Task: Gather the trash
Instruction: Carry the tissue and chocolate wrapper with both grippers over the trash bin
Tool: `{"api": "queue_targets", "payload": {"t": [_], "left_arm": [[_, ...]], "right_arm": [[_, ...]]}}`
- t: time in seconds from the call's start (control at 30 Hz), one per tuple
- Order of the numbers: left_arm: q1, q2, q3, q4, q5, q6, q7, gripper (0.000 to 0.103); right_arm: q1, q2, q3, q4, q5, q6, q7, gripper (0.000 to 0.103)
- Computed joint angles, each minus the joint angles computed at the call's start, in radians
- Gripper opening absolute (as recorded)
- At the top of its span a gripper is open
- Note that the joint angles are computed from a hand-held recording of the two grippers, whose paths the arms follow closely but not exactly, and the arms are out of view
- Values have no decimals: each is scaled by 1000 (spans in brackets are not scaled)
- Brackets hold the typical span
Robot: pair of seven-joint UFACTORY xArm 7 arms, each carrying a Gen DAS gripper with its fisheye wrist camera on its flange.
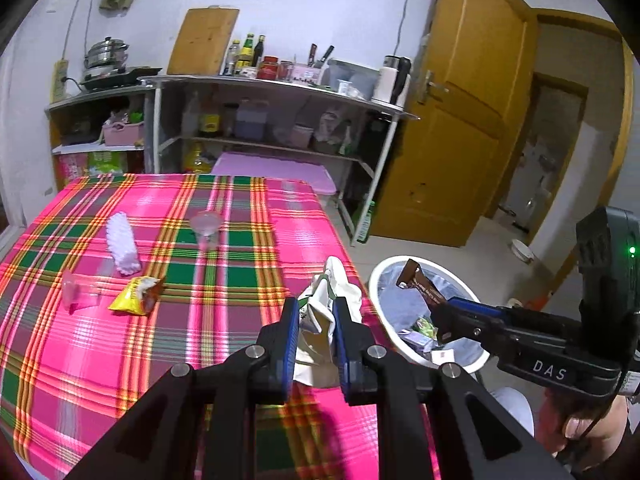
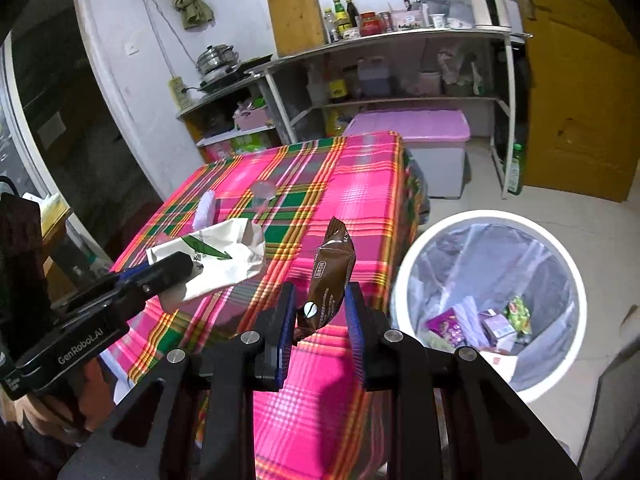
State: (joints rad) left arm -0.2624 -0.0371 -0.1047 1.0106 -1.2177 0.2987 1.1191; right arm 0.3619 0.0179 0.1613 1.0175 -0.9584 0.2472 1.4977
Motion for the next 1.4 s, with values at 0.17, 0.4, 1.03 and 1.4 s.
{"api": "queue_targets", "payload": {"t": [0.17,0.4,1.03,1.4], "left_arm": [[-18,-15,-10,-10,13,1,-11,17],[-50,-16,-21,-11,48,-9,-45,17],[-88,49,-69,42,165,-18,-134,17],[-86,128,-115,102,251,-24,-196,17]], "right_arm": [[-20,-48,11,-42,-37,3,50,26],[-75,-107,41,-105,-65,-8,102,26],[-230,-201,98,-246,-68,-82,163,26],[-317,-223,126,-303,-20,-118,146,26]]}}
